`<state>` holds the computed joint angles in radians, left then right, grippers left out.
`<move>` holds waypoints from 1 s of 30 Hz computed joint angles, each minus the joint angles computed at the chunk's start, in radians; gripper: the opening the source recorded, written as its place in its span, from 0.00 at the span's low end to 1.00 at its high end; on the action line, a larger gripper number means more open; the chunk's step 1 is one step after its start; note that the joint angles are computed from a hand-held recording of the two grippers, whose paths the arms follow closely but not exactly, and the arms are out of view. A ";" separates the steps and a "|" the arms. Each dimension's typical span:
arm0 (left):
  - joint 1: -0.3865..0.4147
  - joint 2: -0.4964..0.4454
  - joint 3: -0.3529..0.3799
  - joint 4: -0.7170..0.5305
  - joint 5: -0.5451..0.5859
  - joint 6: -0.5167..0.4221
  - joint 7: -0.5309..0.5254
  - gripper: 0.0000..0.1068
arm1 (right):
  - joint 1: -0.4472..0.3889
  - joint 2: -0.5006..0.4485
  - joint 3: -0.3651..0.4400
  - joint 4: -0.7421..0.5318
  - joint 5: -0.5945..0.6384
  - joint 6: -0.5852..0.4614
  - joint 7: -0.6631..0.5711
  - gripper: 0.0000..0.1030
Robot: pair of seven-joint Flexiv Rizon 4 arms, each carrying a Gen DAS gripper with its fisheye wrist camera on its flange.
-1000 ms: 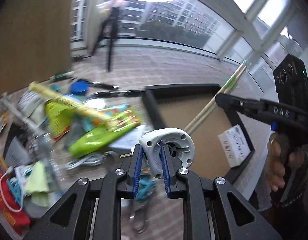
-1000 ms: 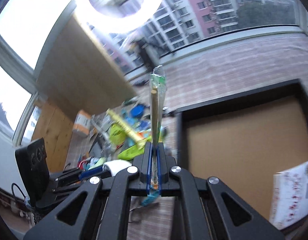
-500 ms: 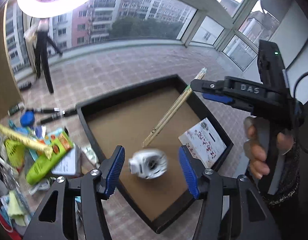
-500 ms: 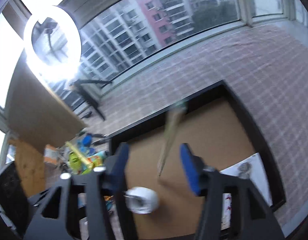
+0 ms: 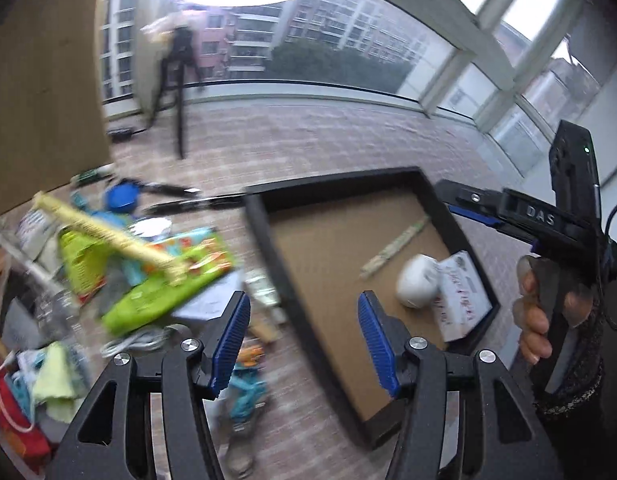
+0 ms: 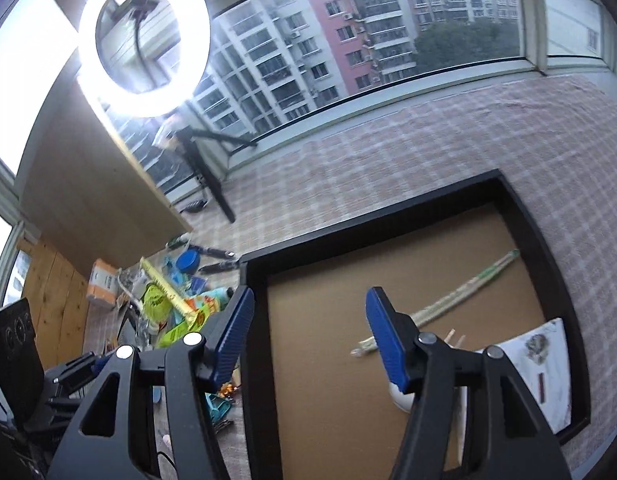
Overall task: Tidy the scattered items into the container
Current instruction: 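Carry the chopsticks into the tray with the right gripper while the left gripper carries the white plastic part there, then grasp the yellow tube package with the right gripper while the left gripper grasps the green cloth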
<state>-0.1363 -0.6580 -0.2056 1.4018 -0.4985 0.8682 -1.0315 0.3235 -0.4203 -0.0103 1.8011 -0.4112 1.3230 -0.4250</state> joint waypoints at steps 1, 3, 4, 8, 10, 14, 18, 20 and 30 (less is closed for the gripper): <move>0.008 0.006 0.012 0.013 0.001 0.010 -0.009 0.50 | -0.008 -0.016 0.021 -0.023 0.012 -0.008 -0.026 0.56; 0.021 0.012 0.030 0.028 0.005 0.022 -0.028 0.50 | -0.021 -0.052 0.061 -0.077 0.041 -0.030 -0.089 0.56; 0.031 0.017 0.040 0.038 0.005 0.026 -0.041 0.50 | -0.025 -0.071 0.080 -0.105 0.056 -0.040 -0.123 0.56; 0.065 0.039 0.070 0.084 0.016 0.077 -0.083 0.50 | -0.032 -0.154 0.149 -0.241 0.118 -0.104 -0.275 0.56; 0.085 0.049 0.080 0.109 0.019 0.090 -0.099 0.50 | -0.033 -0.194 0.183 -0.312 0.155 -0.146 -0.359 0.55; 0.108 0.053 0.109 0.135 0.048 0.100 -0.146 0.50 | -0.004 -0.286 0.219 -0.482 0.192 -0.262 -0.522 0.50; 0.128 0.047 0.122 0.151 0.074 0.104 -0.170 0.50 | 0.030 -0.395 0.241 -0.680 0.227 -0.399 -0.669 0.45; 0.135 0.040 0.128 0.148 0.090 0.096 -0.179 0.50 | 0.047 -0.460 0.253 -0.801 0.246 -0.489 -0.747 0.45; 0.149 -0.003 0.138 0.100 0.142 0.040 -0.200 0.50 | 0.155 -0.739 0.180 -1.307 0.285 -0.836 -0.972 0.45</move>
